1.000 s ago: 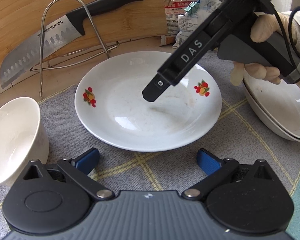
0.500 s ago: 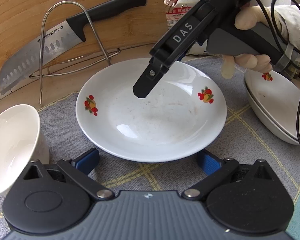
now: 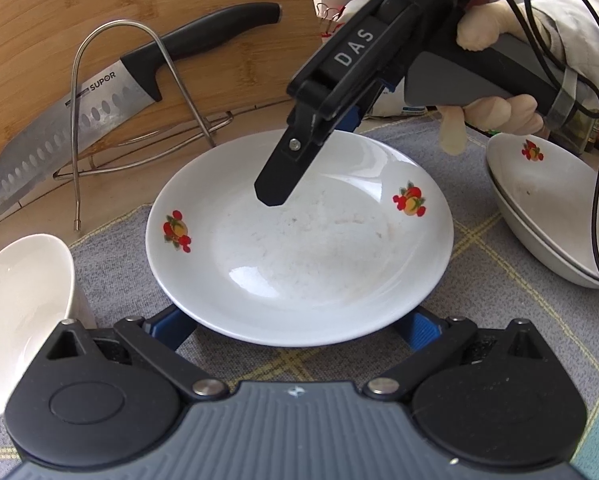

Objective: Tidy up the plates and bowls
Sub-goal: 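Lift the fruit-decal plate with the right tool and carry it toward the stack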

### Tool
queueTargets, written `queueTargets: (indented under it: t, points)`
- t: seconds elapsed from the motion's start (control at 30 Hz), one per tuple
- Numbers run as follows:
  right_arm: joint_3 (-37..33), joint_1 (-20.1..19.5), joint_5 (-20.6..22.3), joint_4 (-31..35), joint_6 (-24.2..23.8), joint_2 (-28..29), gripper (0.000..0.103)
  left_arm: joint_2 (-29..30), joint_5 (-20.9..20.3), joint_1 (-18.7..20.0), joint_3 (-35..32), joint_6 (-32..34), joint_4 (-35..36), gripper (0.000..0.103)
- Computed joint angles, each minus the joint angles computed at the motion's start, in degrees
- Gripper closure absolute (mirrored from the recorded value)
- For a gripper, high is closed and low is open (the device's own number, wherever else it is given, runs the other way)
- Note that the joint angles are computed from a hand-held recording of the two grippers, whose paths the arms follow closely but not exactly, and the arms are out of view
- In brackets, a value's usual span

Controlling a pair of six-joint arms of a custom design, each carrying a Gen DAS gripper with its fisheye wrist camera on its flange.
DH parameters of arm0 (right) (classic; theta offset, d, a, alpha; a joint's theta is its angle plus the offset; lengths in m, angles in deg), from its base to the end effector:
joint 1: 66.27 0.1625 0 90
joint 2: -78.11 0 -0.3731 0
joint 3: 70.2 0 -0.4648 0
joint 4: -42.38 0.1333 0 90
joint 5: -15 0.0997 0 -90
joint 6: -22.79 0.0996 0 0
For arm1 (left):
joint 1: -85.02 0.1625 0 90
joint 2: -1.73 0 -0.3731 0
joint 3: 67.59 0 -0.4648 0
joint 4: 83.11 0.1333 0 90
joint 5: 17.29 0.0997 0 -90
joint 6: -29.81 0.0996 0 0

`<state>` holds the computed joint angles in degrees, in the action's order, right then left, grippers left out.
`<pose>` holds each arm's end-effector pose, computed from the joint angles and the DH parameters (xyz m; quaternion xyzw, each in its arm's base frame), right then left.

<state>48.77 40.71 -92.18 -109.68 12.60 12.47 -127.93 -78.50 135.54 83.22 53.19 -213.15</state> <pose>0.2584 -0.4904 0.0507 0.2205 -0.9610 0.0839 0.1442 -0.0622 -0.3607 0.2317 0.4634 0.8366 -0.1917 0.2206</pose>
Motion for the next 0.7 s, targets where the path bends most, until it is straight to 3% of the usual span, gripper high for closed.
queueTargets:
  t: [0.7]
  points:
    - [-1.37,1.56,-3.18,2.25,-0.41,1.34,0.0,0.84,-0.72,0.61,-0.98,0.41,0.67,0.001]
